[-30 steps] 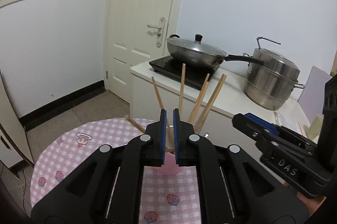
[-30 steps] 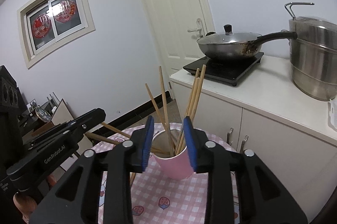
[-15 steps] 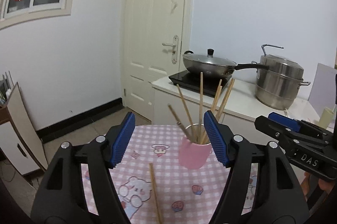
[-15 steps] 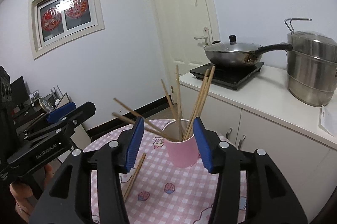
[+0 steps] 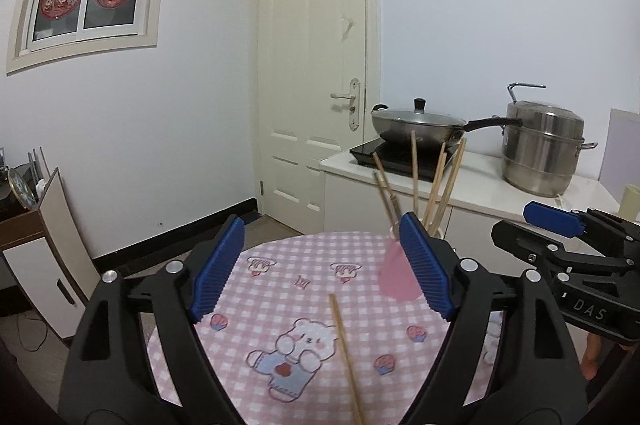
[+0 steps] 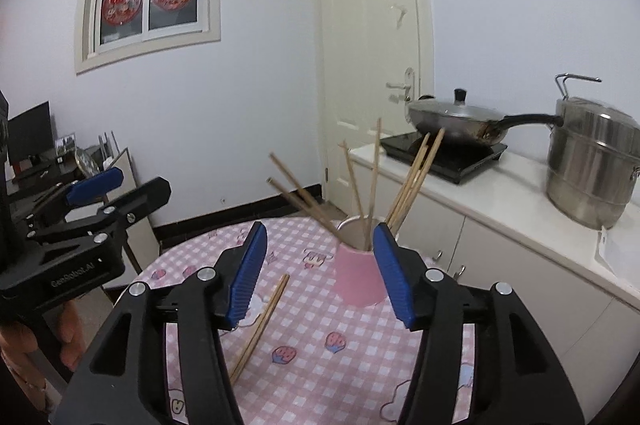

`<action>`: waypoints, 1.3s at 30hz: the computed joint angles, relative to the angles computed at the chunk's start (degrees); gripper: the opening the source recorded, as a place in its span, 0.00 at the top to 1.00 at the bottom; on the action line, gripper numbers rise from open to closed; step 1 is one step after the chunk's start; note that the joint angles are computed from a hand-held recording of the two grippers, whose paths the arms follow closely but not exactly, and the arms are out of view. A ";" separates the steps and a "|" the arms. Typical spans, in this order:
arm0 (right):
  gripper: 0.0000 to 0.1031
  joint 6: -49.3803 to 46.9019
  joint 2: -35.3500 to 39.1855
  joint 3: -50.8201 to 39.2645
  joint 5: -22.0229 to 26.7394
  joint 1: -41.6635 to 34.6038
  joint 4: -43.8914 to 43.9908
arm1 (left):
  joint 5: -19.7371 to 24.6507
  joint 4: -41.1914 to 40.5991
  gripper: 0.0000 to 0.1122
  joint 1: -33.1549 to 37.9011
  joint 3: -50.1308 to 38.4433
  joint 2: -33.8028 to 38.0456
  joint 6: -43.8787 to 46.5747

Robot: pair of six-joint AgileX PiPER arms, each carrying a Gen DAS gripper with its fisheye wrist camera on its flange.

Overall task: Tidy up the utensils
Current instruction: 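Move both open grippers back over the remaining chopsticks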

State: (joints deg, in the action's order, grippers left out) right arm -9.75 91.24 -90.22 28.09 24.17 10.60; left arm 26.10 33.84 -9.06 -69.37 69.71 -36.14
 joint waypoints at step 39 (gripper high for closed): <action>0.45 -1.72 14.90 -2.35 9.00 -1.41 7.05 | 24.56 -41.18 0.28 12.26 -15.57 31.71 38.11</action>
State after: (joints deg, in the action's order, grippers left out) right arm -11.48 106.14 -92.57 37.09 22.76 17.66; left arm 50.66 -7.35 3.20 -84.94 101.41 1.96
